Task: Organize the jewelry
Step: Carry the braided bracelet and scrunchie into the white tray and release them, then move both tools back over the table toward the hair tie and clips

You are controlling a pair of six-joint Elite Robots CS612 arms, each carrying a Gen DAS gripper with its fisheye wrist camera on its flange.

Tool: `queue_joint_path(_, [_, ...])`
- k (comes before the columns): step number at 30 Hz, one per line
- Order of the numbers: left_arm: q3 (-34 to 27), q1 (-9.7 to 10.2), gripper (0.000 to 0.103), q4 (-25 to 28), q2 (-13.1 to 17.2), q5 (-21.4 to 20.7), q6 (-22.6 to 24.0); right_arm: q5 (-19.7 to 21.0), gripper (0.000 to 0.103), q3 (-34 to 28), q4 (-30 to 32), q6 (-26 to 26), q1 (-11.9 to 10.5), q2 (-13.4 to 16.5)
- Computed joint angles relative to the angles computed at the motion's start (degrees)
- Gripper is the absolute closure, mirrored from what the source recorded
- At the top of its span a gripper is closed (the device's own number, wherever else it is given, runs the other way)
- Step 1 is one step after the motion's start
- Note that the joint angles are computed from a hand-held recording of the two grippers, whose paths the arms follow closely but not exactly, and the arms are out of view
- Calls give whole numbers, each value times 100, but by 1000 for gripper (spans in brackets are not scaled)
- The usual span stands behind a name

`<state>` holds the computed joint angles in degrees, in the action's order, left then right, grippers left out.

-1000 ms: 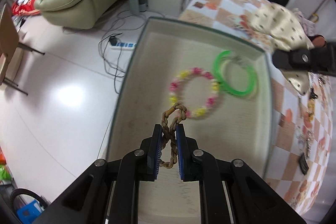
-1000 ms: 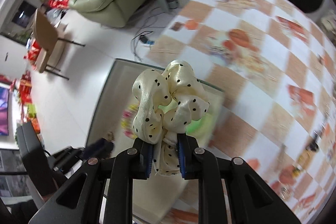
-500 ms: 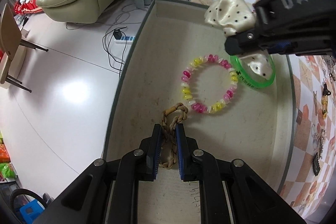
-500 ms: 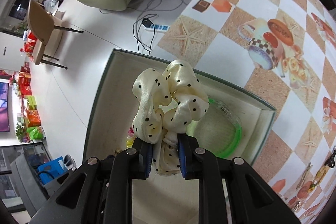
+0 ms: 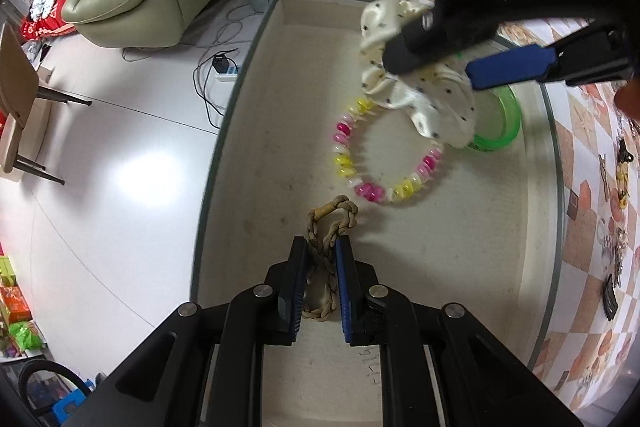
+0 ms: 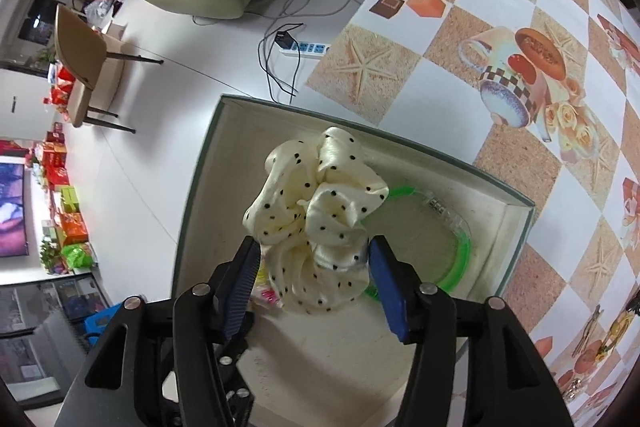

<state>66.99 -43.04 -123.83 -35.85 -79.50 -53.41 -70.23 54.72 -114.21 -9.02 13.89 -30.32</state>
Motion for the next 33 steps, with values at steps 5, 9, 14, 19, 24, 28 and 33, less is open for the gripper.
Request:
queue_joint_path(5, [-50,-30,83,140,5,-29,76,239,21,271,-222,177,-100,-182])
queue_joint_path(9, [-38,-97,0,257,-35,180,-5,297,20,556,-456,324,-192,-354])
queue_joint_path(14, [-191,-110,0,509,17,29,143,243,20,1007,-740,502,-336,-604])
queue_joint_path(19, [-367,-146,0,675,50,21,222,156,20,1500,-1013,760,-482,-873])
queue_joint_path(24, [-667,-234,0,878,142,-15,490,56,19,2113,-1365,1117,-717,-1187])
queue_joint_path(28, [-862,-332,0,945,174,-27,849,11,10,2560,-1734,1557,-904,-1411])
queue_joint_path(33, [-1354,-421,0,1061,371,33,1228,-151,0,3107,-2274,2003,-1158,-1691])
